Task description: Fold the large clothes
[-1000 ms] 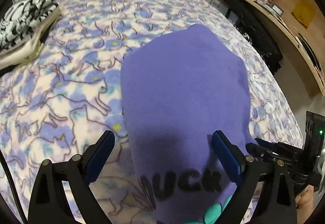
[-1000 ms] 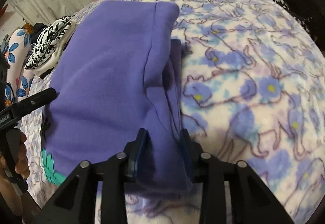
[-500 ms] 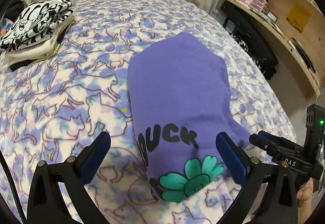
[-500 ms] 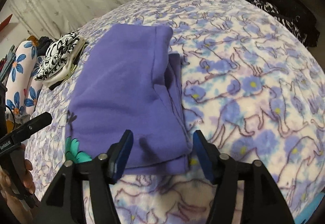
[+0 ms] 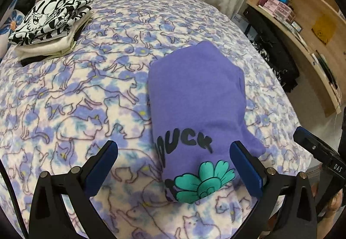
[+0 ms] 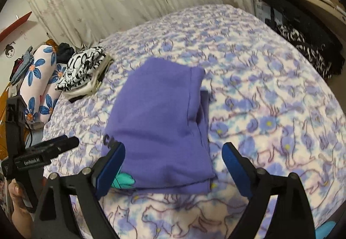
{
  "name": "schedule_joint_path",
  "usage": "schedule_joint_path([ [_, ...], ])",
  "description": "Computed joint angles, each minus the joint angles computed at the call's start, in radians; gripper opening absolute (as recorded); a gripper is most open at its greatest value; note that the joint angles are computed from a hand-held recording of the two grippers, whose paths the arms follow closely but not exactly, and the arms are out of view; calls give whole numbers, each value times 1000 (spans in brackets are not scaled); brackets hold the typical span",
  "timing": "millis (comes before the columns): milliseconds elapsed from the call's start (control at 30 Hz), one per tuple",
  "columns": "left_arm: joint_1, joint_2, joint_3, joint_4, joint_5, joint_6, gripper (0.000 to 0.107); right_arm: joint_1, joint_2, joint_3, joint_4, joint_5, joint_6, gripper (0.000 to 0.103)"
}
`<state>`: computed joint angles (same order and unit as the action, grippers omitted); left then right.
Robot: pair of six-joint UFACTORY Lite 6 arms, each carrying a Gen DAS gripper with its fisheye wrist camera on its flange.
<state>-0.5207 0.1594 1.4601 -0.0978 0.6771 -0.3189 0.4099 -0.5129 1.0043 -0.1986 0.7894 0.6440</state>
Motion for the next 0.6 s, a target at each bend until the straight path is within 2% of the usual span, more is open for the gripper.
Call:
schedule_joint_path([
  [100, 5, -2, -7, -33, -54, 10, 102, -17, 23, 29, 17, -32, -61, 97],
  [267, 0, 78, 67, -38, -59, 23, 102, 22, 78, 52, -139, -62, -25, 97],
  [367, -1, 147, 128, -50, -44, 45, 102, -27, 128, 67, -77, -83, -113, 97],
  [500, 2, 230, 183, -50, -39, 25, 102, -69, 196, 72, -87, -99, -132, 97],
  [600, 28, 285, 202, -140, -39, 89, 102, -149, 236, 57, 44, -150, -259, 97],
])
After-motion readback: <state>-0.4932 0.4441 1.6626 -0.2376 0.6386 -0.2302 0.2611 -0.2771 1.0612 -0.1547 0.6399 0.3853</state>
